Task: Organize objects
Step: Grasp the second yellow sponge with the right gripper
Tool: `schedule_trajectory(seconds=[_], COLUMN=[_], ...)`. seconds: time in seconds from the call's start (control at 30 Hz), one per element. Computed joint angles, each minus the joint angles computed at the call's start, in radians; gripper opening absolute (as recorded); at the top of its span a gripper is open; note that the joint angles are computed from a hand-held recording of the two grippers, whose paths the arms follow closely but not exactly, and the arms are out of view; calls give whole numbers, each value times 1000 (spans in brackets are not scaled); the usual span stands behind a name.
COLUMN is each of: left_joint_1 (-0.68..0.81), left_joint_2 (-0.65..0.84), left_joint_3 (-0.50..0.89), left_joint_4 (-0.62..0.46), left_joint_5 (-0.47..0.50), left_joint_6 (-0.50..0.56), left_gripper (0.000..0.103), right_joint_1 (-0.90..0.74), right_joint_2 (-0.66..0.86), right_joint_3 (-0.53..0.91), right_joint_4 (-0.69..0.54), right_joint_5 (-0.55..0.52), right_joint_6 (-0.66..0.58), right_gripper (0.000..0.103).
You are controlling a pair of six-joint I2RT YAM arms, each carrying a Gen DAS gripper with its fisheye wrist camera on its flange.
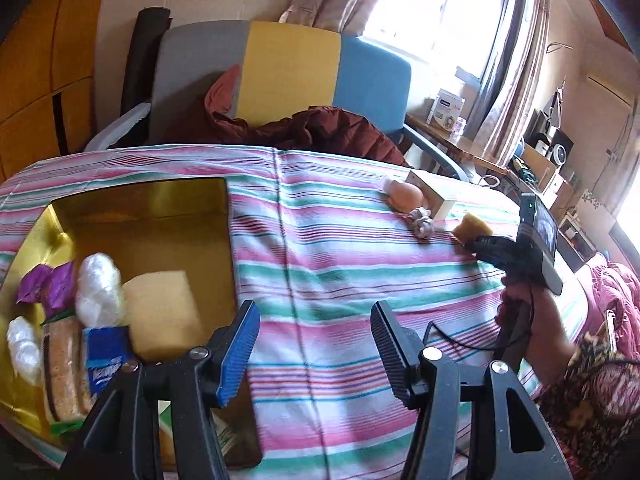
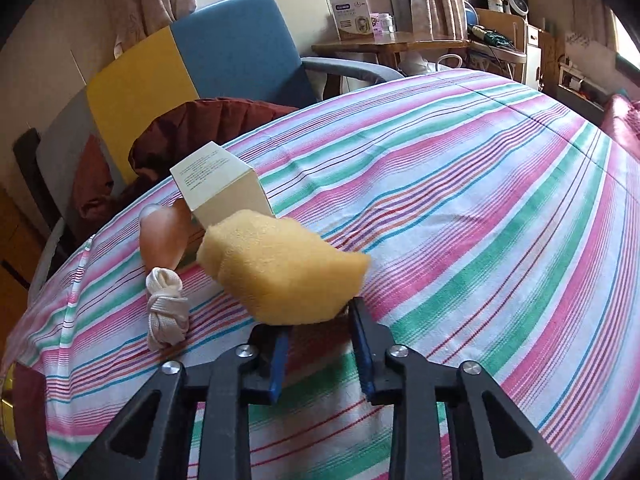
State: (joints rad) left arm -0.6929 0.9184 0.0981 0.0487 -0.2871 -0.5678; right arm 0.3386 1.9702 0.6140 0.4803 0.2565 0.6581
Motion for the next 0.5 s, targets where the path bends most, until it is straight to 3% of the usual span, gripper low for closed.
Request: schedule_trajectory(seconds=[0.17,0.23,0.27,0.3,0.37,0.5], left_joint_1=[10,-9,-7,-10,-19,-28], left_joint_2=[237,281,298,308,345,391], left_joint_3=[112,143,158,166,187,211], left_joint_4=[131,157,161,164,172,179], left_joint_5=[53,57,69,72,74,76], left_joint_6=[20,21,23,21,17,12], left_gripper=[59,59,59,59,59,59], right_joint_1=[23,33,35,40,56,35], right_joint_2=[-36,-75,-89,-105,-134,-117], right_joint_3=[-91,-138,-166,-197,-196,-85], right_joint_4=[102,143,195,253,256,115], right_joint_5=[-4,24,26,29,62,39], right_joint_6=[6,24,23,13,-15,-23], right_gripper=[30,68,73,76,77,80])
